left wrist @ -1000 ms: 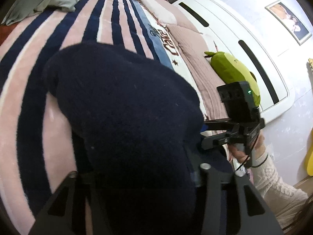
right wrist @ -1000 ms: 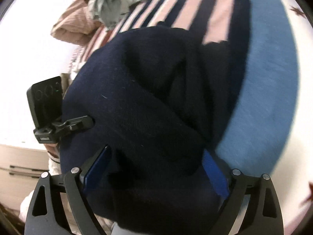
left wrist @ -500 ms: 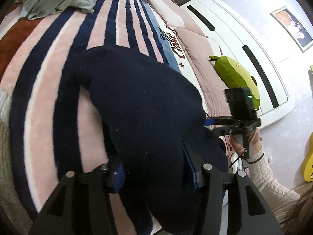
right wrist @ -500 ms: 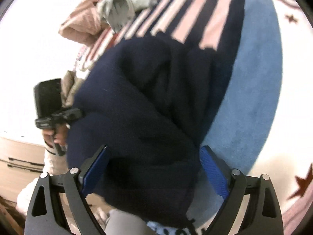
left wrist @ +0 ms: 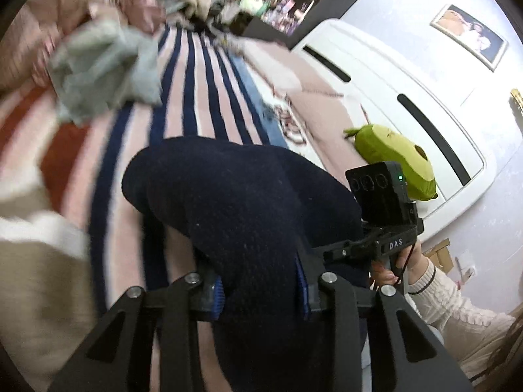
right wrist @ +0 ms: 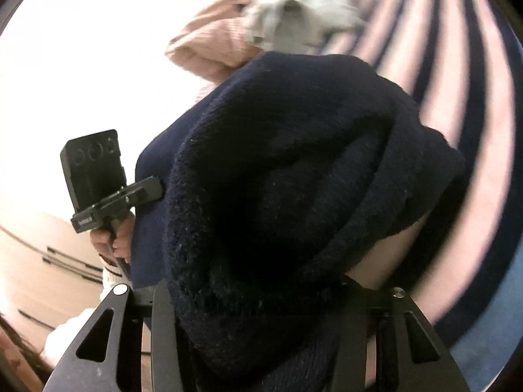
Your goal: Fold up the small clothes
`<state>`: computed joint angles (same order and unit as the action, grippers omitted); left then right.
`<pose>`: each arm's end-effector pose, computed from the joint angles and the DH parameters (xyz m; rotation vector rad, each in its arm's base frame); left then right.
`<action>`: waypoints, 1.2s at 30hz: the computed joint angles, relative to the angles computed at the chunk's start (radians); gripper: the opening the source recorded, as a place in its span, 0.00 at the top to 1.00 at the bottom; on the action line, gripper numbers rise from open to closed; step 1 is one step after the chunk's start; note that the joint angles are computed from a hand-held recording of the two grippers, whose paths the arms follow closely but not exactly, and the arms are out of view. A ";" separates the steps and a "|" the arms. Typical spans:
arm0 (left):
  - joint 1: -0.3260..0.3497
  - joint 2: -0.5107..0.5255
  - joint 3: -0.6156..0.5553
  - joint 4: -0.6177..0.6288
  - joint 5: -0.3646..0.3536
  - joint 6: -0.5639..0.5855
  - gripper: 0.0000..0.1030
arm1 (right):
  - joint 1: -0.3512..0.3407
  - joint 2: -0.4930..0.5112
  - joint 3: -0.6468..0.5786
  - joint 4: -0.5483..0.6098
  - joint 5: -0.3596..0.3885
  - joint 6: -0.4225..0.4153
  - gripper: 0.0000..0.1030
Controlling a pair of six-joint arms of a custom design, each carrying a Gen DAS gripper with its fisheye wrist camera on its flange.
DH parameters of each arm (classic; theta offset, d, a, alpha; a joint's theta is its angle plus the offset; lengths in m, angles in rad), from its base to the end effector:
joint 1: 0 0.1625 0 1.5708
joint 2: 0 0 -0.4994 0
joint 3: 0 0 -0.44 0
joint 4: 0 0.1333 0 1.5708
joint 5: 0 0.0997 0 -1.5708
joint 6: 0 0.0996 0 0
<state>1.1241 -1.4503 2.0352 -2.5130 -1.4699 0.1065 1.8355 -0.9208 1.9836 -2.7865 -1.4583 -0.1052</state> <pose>-0.1105 -0.5624 0.3574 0.8065 2.9427 -0.5691 0.3042 -0.5701 0.0930 -0.5663 2.9561 -0.2163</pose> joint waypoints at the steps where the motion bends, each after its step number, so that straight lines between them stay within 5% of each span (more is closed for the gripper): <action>1: -0.016 -0.030 -0.008 0.016 0.031 0.002 0.70 | 0.032 0.011 -0.019 -0.007 -0.005 -0.004 0.61; 9: -0.118 -0.223 -0.123 0.194 0.286 0.047 0.70 | 0.228 0.145 -0.197 -0.080 0.037 0.064 0.61; 13: -0.107 -0.255 -0.199 0.274 0.394 0.076 0.70 | 0.296 0.245 -0.296 -0.105 0.051 0.134 0.61; 21: 0.139 -0.139 -0.302 0.364 0.446 0.064 0.68 | 0.298 0.419 -0.428 0.005 -0.018 0.299 0.62; 24: 0.220 -0.097 -0.303 0.307 0.409 0.054 0.65 | 0.267 0.465 -0.448 0.045 -0.034 0.334 0.62; 27: 0.251 -0.086 -0.314 0.285 0.343 0.036 0.58 | 0.251 0.477 -0.455 0.065 -0.033 0.328 0.51; 36: 0.178 -0.154 -0.228 0.213 0.456 0.025 0.49 | 0.241 0.442 -0.480 0.135 -0.078 0.265 0.43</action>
<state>1.3021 -1.6044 1.8075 -2.3003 -1.0139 0.1311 2.0769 -0.4788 1.5038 -2.6516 -1.5368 0.1602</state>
